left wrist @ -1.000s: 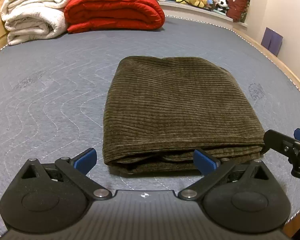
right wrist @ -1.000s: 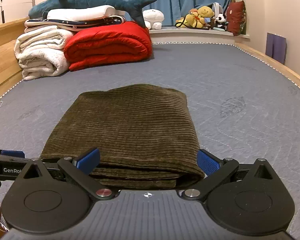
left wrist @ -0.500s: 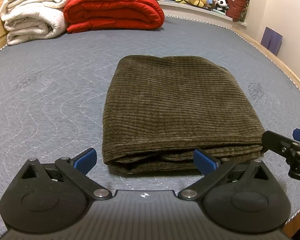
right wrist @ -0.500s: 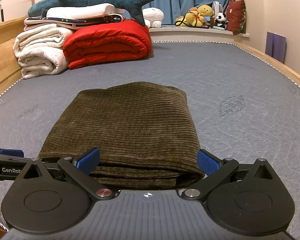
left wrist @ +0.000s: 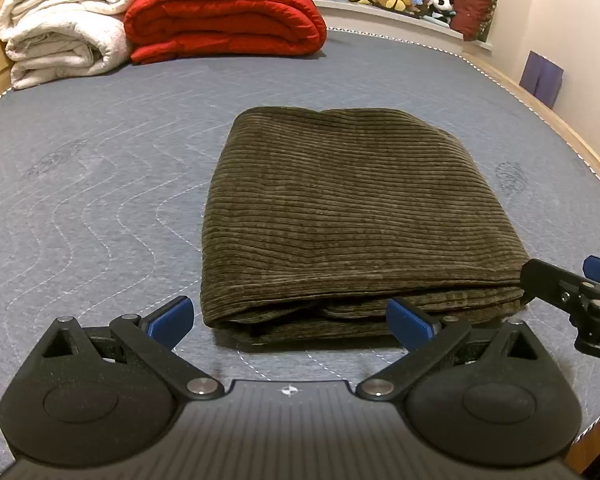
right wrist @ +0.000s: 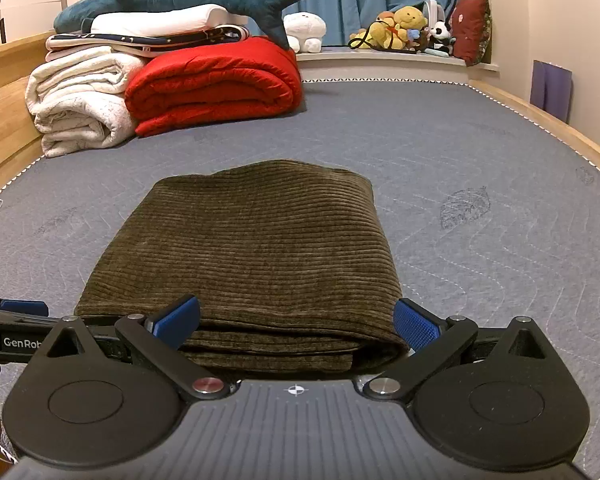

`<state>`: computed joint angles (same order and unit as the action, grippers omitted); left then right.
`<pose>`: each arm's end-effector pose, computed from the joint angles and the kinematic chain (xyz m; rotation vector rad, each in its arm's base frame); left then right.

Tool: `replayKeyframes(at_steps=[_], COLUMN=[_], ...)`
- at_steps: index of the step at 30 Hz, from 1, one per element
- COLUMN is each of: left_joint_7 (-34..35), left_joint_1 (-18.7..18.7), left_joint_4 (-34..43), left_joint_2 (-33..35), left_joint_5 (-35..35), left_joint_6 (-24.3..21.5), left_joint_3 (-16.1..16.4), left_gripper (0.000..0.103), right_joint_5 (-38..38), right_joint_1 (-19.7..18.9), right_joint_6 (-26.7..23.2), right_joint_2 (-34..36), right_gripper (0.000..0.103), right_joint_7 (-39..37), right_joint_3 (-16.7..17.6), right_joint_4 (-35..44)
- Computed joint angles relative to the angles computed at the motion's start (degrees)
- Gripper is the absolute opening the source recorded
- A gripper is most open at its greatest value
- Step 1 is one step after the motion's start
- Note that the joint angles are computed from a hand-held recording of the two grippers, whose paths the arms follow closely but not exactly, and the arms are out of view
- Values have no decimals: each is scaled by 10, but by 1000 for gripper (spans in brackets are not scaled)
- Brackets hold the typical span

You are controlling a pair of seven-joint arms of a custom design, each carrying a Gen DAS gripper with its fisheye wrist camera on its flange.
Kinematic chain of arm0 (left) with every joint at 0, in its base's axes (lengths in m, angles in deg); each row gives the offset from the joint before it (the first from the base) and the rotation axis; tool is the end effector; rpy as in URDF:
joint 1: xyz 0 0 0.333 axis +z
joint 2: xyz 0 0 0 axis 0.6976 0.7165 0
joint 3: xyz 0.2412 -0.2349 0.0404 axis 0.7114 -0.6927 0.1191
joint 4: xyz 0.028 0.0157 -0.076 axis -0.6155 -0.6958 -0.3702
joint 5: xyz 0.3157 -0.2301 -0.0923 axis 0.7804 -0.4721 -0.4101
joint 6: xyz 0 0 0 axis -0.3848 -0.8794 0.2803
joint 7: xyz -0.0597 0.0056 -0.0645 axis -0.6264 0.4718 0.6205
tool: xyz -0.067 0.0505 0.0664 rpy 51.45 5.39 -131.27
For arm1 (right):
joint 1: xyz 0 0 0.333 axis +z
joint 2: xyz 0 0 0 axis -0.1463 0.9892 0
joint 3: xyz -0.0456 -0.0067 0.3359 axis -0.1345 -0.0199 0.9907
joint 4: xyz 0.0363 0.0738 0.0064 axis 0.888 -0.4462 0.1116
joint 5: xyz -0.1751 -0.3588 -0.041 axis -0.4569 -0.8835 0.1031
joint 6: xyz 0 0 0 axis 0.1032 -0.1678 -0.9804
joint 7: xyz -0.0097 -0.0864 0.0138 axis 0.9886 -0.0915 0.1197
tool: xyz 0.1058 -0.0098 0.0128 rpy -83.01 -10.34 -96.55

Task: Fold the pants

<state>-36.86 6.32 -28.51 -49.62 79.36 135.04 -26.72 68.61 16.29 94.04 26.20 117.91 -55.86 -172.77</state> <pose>0.6072 -0.4915 0.5624 -1.9698 1.6159 -0.6593 0.6490 0.3085 0.5605 -1.7967 1.4444 -0.6335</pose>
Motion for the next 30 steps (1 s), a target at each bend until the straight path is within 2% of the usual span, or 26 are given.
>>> replayKeyframes(at_steps=[30], left_joint_7=[8], left_joint_1=[4], left_joint_4=[-22], left_joint_2=[-13], left_joint_5=[6], left_joint_6=[23], left_joint_3=[-2], left_gripper=[103], right_joint_5=[-2], right_joint_1=[2], right_joint_6=[3], right_joint_2=[1], right_gripper=[102], right_joint_7=[-2], right_joint_3=[-2], right_joint_4=[0])
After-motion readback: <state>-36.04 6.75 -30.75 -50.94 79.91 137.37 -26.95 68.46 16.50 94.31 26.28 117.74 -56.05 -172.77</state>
